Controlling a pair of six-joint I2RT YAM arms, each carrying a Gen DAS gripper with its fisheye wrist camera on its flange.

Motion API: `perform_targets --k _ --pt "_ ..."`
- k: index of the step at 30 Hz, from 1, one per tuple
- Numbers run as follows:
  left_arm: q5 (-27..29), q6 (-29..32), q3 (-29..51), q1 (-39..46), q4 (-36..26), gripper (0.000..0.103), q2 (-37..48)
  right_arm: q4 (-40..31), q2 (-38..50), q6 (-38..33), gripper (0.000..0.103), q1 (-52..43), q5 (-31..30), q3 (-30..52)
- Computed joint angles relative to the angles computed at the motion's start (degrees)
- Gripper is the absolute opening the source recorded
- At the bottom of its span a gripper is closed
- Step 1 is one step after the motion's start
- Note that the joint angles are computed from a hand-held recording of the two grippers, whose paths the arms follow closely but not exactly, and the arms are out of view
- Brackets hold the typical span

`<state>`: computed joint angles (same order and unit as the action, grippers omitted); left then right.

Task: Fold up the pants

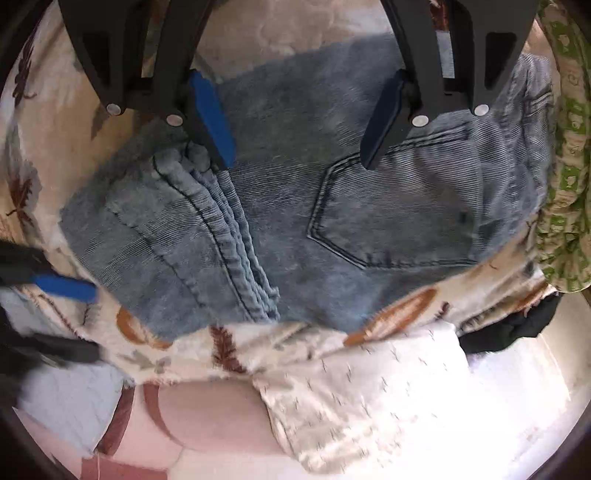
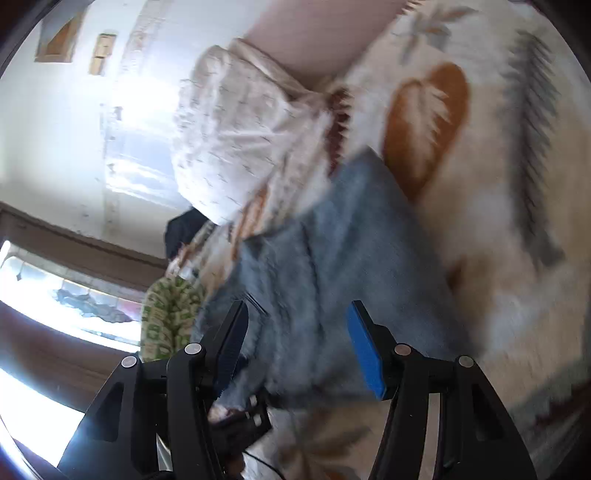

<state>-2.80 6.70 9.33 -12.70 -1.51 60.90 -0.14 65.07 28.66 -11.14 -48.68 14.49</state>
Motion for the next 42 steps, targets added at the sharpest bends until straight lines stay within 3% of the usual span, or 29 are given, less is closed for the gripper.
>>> perform_targets --k 4,8,10,12,14,16,19,20,23,26,30,34,42 --pt "8.1 5.41 -2.19 10.28 -11.85 0.073 -18.2 10.46 11.72 2.94 0.056 6.37 0.21 6.16" --pt "22.13 19.99 -3.2 35.8 -21.49 0.077 -30.26 20.73 24.05 9.23 0.056 12.77 1.38 11.61" --pt "29.05 26.07 -1.99 48.04 -20.45 0.077 -25.43 26.39 29.51 13.24 0.056 15.49 1.96 13.14" --pt "33.7 27.83 0.49 56.2 -18.3 0.077 -17.52 30.32 36.69 16.93 0.056 18.86 4.41 15.6" --pt "34.94 27.59 2.32 61.71 -18.45 0.077 -13.81 25.99 41.55 15.33 0.055 22.37 10.4 19.21" --pt "38.34 30.22 3.73 68.22 -20.54 0.078 -10.83 28.37 39.92 15.16 0.057 23.82 13.4 17.44" --pt "41.86 33.12 5.82 77.42 -24.19 0.081 -7.6 15.9 34.66 13.03 0.06 26.31 17.63 20.67" --pt "43.44 34.88 6.3 80.97 -24.96 0.087 -6.61 13.18 33.36 12.87 0.06 27.3 18.71 21.88" --pt "45.26 36.03 6.35 89.26 -22.52 0.094 -4.89 4.81 28.8 10.76 0.06 32.4 21.69 26.31" --pt "45.1 33.39 6.98 92.79 -15.27 0.095 0.57 -4.19 29.05 8.6 0.061 40.75 25.42 35.59" --pt "43.26 30.38 9.41 92.89 -11.05 0.095 8.77 -15.04 37.16 3.72 0.065 51.52 30.69 52.16" --pt "43.59 30.16 10.79 94.41 -11.53 0.095 12.59 -25.56 50.55 -0.14 0.065 58.74 32.93 72.05" --pt "46.09 33.28 12.45 97.54 -14.63 0.099 16.14 -49.53 75.56 -8.25 0.066 63.89 37.28 111.09"
